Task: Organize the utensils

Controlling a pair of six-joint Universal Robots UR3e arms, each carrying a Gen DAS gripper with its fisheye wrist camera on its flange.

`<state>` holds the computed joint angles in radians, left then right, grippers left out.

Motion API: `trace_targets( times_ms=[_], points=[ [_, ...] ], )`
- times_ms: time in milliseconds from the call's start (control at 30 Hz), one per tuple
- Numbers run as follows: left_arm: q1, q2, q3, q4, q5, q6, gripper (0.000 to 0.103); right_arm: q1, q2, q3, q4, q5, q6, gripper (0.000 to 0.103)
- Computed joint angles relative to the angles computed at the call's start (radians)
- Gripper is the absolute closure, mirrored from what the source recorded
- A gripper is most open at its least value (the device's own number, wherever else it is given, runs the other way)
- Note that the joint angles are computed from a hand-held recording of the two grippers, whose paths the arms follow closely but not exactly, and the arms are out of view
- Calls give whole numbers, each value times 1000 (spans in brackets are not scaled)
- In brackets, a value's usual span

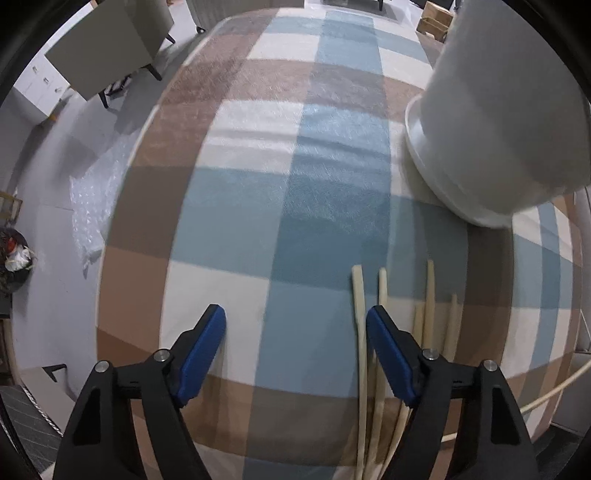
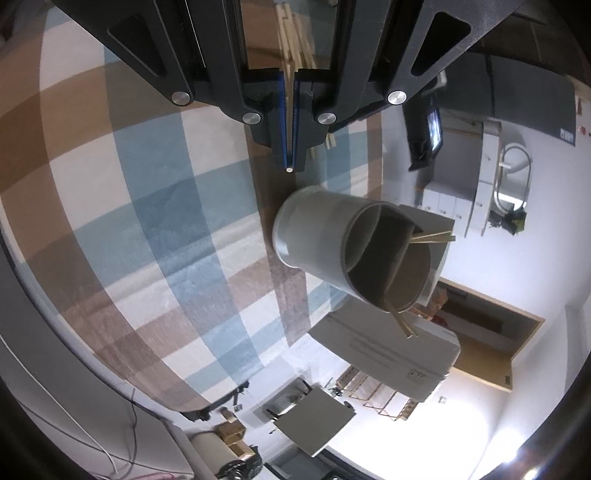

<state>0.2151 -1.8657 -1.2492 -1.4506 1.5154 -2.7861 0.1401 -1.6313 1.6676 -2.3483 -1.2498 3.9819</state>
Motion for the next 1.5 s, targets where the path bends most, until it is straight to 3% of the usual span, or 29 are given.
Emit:
trace_targets(
  times_ms=[167,233,400,500,533,700,867,1200,1500],
  points=[
    [5,-6,13,-19,-8,-19,35,2,0,-20,12,-6,-21,101],
    [-8,-7,17,-18,-11,-14,48,2,-2,-23,11,-8,-21,101],
    [-34,-42,72,-36,-11,-31,68,6,-5,-25,5,-11,-18,101],
    [-41,-38,69,-35,-18,-39,98,13,-2,-39,14,-21,-22,101],
    [-45,-34,71,-49,-22,-46,100,16,1,-47,20,-24,-25,101],
    [4,-24,65,-83,-94,-70,101,42,19,-93,28,-57,-26,101],
    [68,71,7,-60,-167,-15,101,96,53,-161,40,-115,-24,101],
    [287,401,-129,-56,-540,169,101,275,183,-401,155,-316,-95,102],
    [356,444,-124,-108,-645,319,102,360,222,-455,178,-406,-41,103]
  ],
)
